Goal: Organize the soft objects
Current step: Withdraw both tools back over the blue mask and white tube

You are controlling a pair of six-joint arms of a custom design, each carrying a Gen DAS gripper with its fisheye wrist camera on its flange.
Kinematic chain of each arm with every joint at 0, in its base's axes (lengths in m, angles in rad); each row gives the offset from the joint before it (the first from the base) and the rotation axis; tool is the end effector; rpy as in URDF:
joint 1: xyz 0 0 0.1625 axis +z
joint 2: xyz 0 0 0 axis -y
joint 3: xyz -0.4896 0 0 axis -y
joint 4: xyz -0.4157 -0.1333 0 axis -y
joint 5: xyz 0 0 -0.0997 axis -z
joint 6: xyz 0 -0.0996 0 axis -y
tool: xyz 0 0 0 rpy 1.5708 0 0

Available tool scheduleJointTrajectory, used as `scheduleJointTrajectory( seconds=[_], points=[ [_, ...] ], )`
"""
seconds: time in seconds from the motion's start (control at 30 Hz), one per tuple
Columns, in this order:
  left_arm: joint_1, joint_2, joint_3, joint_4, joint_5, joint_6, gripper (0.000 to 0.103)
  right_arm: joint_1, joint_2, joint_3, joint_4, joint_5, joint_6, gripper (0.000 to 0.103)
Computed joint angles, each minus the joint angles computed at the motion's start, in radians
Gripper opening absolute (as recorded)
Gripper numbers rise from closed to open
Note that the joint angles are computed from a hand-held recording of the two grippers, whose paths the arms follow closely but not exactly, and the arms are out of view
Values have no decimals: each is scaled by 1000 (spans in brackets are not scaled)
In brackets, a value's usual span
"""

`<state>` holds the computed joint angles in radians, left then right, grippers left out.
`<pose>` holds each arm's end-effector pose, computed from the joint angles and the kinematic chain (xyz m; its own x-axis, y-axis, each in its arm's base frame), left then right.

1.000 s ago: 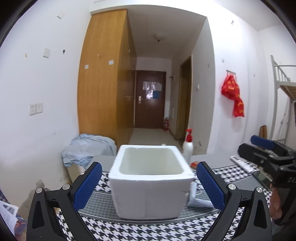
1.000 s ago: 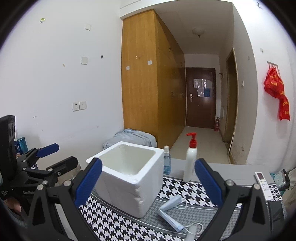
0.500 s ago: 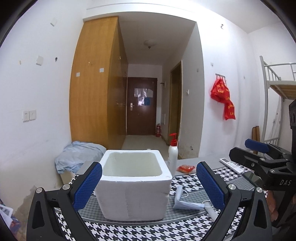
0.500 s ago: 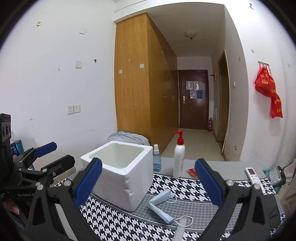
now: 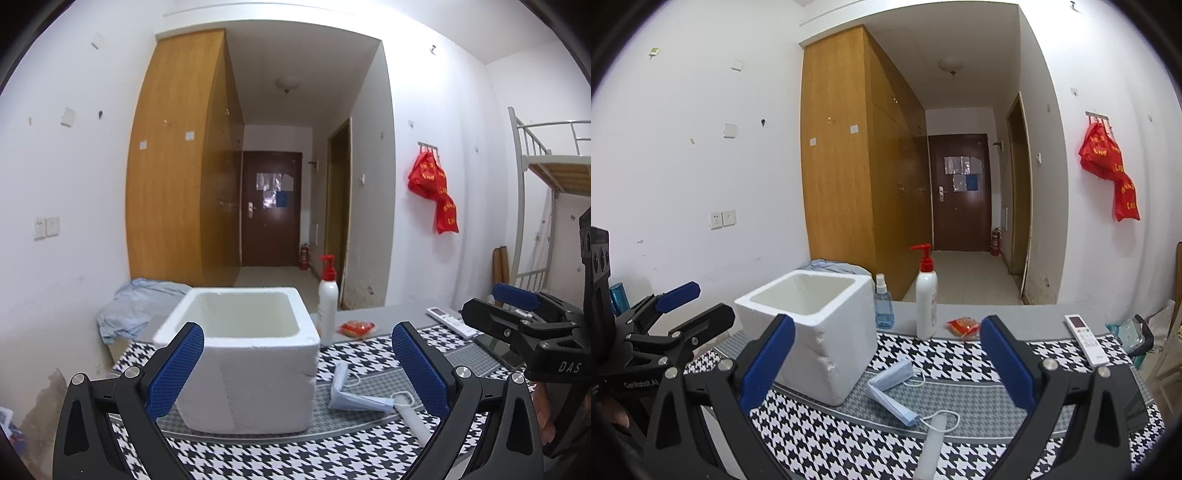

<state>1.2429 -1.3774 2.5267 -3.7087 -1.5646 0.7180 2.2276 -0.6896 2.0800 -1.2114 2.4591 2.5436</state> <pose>-0.0027 -0.4239 0.2922 -0.5977 0.5813 -0.5521 0.7573 0.1834 -0.6268 0.3474 -0.3589 -0.0442 -0.7370 0.1021 0.6682 -0.6336 0.2402 -0.7355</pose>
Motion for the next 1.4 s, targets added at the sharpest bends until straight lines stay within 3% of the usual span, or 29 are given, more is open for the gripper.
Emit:
scheduleJointTrajectory(
  seconds=[0.37,1.07,1.4],
  points=[
    [15,64,7,-46,-2,2,102,-13,13,37,-85,32,-15,102],
    [40,153,16,-90,3,4,102,-54,30,66,-64,49,58,102],
    [45,174,9,-38,8,8,102,-85,30,65,-12,53,118,102]
  ],
)
